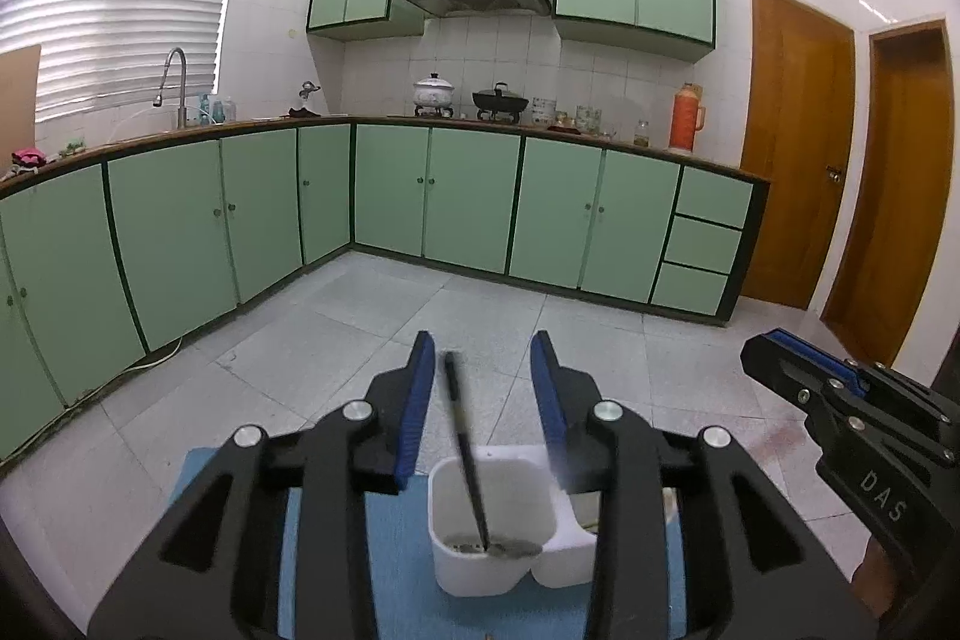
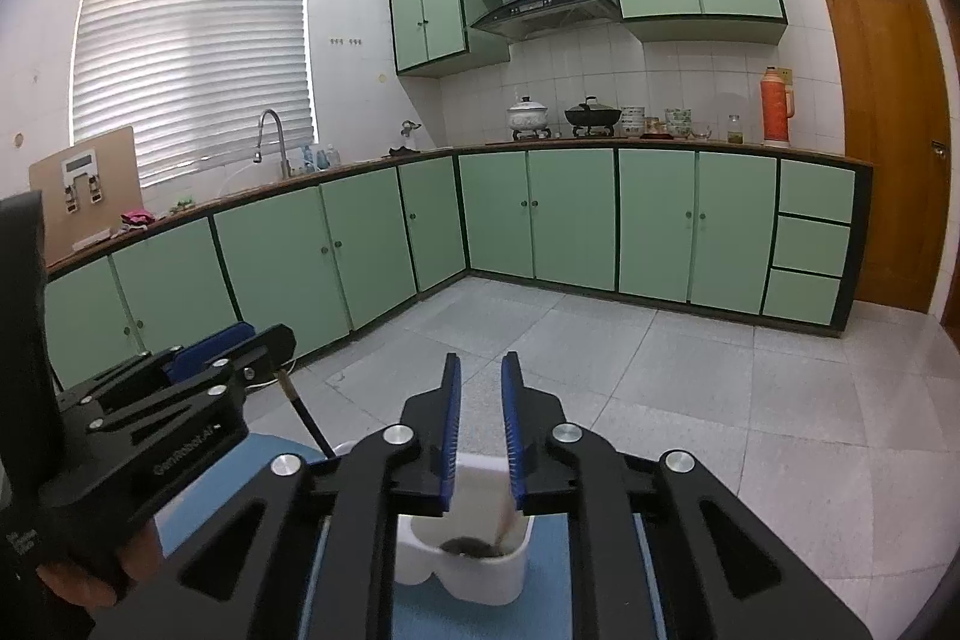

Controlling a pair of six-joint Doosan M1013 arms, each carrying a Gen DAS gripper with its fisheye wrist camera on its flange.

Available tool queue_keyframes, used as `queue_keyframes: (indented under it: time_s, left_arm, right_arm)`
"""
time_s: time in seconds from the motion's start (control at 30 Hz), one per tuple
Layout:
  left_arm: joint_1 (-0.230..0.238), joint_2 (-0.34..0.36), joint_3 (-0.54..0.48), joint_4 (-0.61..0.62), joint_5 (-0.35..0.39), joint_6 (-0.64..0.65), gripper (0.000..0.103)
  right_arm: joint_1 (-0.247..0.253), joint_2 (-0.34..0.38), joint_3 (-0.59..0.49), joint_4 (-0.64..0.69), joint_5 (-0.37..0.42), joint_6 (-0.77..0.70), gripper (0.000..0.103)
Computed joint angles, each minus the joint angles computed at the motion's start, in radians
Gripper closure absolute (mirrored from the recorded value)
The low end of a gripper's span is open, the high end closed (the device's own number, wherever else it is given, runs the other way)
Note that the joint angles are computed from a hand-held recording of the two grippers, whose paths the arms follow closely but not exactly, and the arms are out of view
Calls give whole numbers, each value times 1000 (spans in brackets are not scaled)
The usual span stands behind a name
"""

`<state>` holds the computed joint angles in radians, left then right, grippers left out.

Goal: Organize utensils
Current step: 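Lower the chopsticks into the holder compartments and open both tools, then withdraw both tools back toward the remaining chopsticks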

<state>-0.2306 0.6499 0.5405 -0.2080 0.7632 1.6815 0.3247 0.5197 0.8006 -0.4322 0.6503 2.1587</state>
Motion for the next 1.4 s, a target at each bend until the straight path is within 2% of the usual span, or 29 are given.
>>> queue_keyframes:
  time_s: [0.07, 0.17, 0.27, 0.5, 0.63, 0.97, 1.2, 1.4]
  left_arm:
    - [5, -26, 43, -14, -25, 9, 62]
    - [7, -69, 119, -9, -66, 8, 56]
    - [11, -142, 250, 6, -138, -10, 51]
    - [19, -282, 511, 10, -221, -10, 49]
    - [29, -345, 632, 11, -217, 7, 49]
    - [54, -461, 845, -27, -184, 91, 49]
    - [47, -497, 926, -53, -193, 123, 50]
    - [47, -497, 939, -59, -148, 138, 51]
  right_arm:
    - [3, -17, 27, -23, -12, 30, 78]
    - [14, -53, 84, -79, -33, 89, 73]
    - [30, -98, 162, -179, -64, 208, 68]
    - [80, -190, 339, -354, -69, 447, 67]
    - [122, -234, 438, -411, -23, 543, 67]
    - [192, -296, 590, -349, 47, 570, 67]
    - [225, -313, 649, -338, 99, 609, 68]
    - [227, -313, 673, -271, 92, 564, 73]
